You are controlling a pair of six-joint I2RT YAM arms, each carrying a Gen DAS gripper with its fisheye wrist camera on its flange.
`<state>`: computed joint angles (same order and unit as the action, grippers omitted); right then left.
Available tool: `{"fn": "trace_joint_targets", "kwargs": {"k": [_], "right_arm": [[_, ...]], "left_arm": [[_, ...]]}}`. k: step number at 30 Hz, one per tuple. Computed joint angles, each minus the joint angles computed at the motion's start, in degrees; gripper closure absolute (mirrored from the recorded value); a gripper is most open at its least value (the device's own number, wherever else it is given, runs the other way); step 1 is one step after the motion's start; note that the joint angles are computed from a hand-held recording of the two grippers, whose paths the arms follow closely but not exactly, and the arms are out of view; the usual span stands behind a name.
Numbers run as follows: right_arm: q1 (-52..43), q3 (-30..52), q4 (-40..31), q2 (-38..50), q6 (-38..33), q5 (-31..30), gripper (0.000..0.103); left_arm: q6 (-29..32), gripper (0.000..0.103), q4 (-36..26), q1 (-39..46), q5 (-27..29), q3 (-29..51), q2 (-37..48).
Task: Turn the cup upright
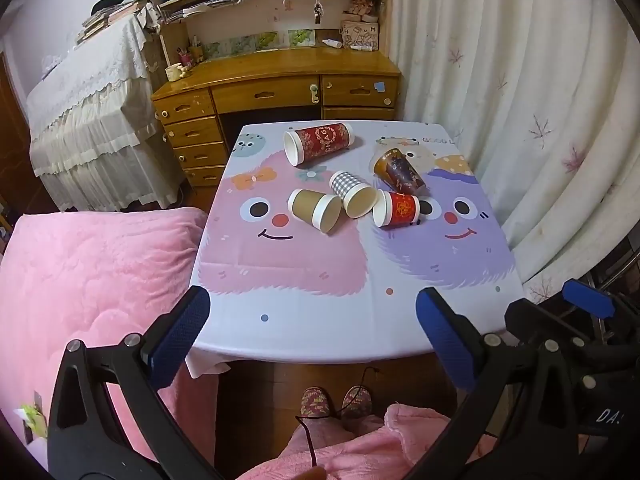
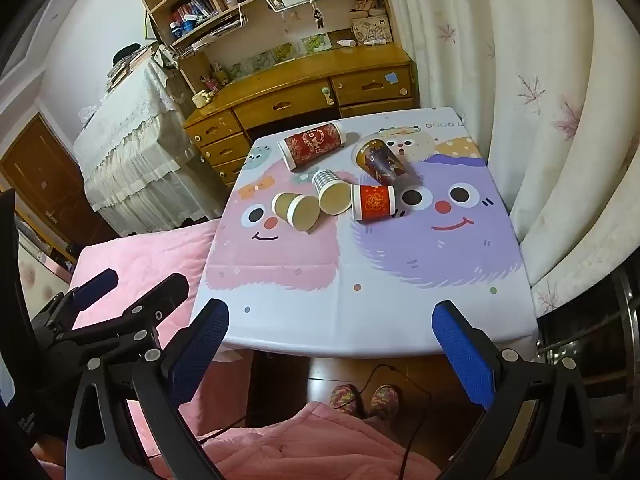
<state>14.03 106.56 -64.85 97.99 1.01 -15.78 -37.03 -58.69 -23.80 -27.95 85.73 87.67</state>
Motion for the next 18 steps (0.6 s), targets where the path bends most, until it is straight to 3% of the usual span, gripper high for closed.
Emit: {"fn": "trace_joint_targets", "kwargs": {"k": [7,18], "right_arm": [[0.9,-0.9,0.6,-1.7,0.3,2.0,0.000],[0.0,2.1,-1.4,1.7,0.3,-0.4,0.000]], "left_arm": [[0.9,0.001,1.3,-0.1,0.4,1.1,1.2],[1.9,0.001,1.2,0.9,1.1,2.1,1.2]]}}
